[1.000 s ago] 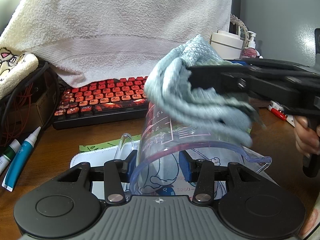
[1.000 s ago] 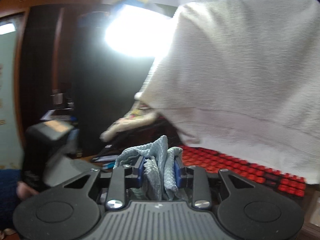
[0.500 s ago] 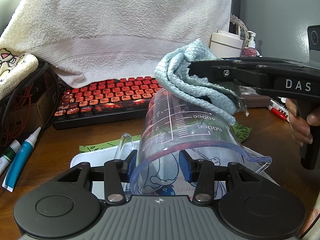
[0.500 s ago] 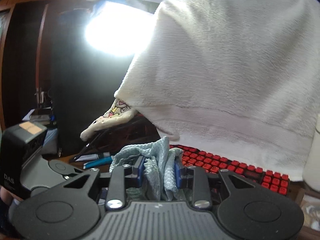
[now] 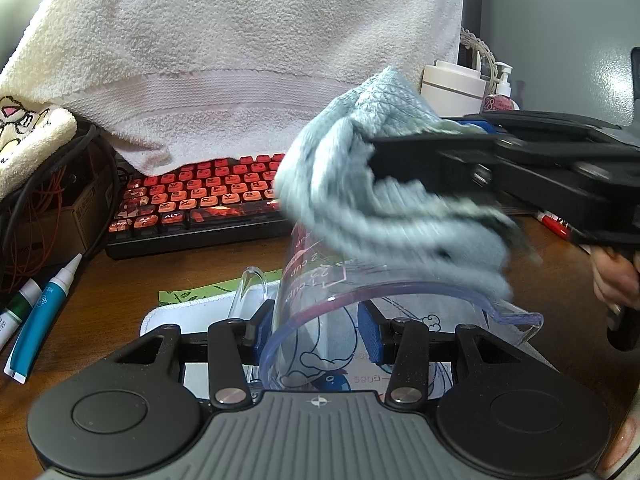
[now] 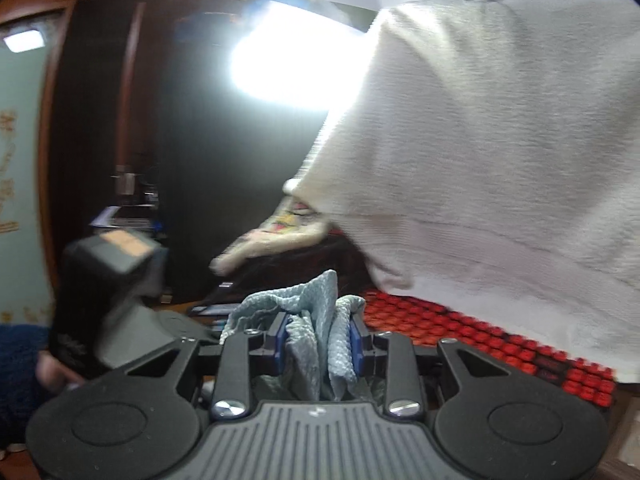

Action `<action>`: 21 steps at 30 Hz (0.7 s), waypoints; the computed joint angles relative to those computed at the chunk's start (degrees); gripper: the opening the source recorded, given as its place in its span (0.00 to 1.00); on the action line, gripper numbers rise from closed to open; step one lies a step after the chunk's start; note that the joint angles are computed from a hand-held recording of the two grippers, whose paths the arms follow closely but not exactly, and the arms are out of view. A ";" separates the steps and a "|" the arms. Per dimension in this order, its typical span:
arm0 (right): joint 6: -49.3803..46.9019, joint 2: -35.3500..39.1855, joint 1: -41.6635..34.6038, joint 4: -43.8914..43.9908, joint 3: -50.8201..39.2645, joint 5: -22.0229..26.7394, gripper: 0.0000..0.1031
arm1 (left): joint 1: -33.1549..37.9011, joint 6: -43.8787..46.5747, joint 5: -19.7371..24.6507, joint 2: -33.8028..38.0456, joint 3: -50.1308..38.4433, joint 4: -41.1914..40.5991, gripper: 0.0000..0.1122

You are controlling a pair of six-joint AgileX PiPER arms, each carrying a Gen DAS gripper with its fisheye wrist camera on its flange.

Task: Clean container
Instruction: 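Hold the cup with the left gripper while the right gripper wipes the bunched cloth over the rim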

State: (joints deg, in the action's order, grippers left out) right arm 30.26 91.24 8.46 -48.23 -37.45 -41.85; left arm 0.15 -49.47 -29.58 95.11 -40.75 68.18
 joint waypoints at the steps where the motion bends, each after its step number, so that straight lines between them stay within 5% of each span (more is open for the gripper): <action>1: -1.10 0.18 0.13 2.40 -0.18 0.99 0.28 | -0.01 0.02 0.02 -0.03 0.00 -0.01 0.39; 7: -2.31 0.62 -0.57 7.55 -0.33 2.55 0.28 | -0.05 0.15 0.02 -0.03 0.05 -0.14 0.39; 15: 5.55 0.90 -2.21 -8.07 -0.59 -4.69 0.28 | -0.01 -0.10 -0.07 -0.19 0.24 0.01 0.39; 21: 1.91 -0.09 -0.15 -3.47 -0.49 -0.77 0.28 | -0.14 0.26 0.06 -0.33 0.40 -0.32 0.39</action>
